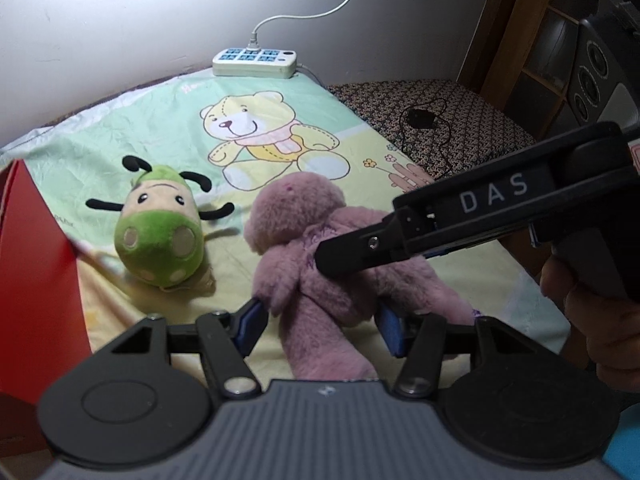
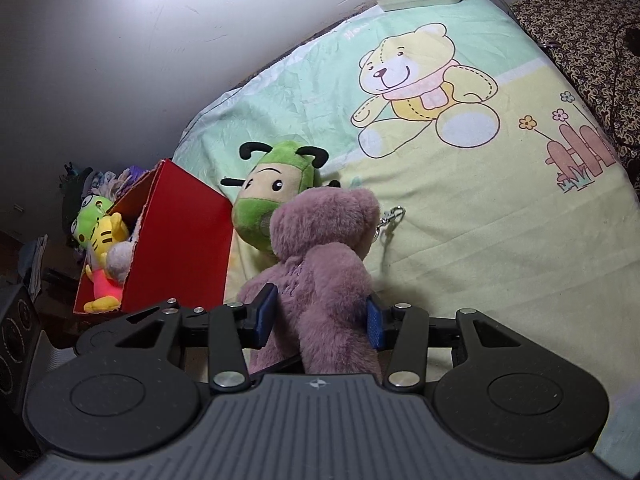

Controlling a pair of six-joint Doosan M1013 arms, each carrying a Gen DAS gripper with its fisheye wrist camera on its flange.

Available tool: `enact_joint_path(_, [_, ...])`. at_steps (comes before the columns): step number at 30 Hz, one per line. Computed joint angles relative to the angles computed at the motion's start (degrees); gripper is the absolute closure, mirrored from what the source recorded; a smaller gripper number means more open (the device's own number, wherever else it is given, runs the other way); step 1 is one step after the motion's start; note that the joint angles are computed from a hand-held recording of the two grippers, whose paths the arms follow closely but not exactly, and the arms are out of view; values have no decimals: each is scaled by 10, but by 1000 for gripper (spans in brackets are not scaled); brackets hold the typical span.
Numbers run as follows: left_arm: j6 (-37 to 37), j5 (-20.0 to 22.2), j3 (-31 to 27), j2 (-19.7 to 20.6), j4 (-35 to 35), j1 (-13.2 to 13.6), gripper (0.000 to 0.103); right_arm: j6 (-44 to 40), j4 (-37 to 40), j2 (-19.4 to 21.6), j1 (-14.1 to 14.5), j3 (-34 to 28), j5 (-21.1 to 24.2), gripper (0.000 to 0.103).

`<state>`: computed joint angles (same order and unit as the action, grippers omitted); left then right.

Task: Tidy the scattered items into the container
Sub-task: 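Carry the mauve teddy bear with the right gripper over the red box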

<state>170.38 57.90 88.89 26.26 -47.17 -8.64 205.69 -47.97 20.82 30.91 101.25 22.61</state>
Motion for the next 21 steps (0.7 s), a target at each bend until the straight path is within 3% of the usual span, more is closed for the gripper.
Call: enact_joint_path(21, [67,125,-88,20,-97,108,47,137,-158,63,70,-145,124,56])
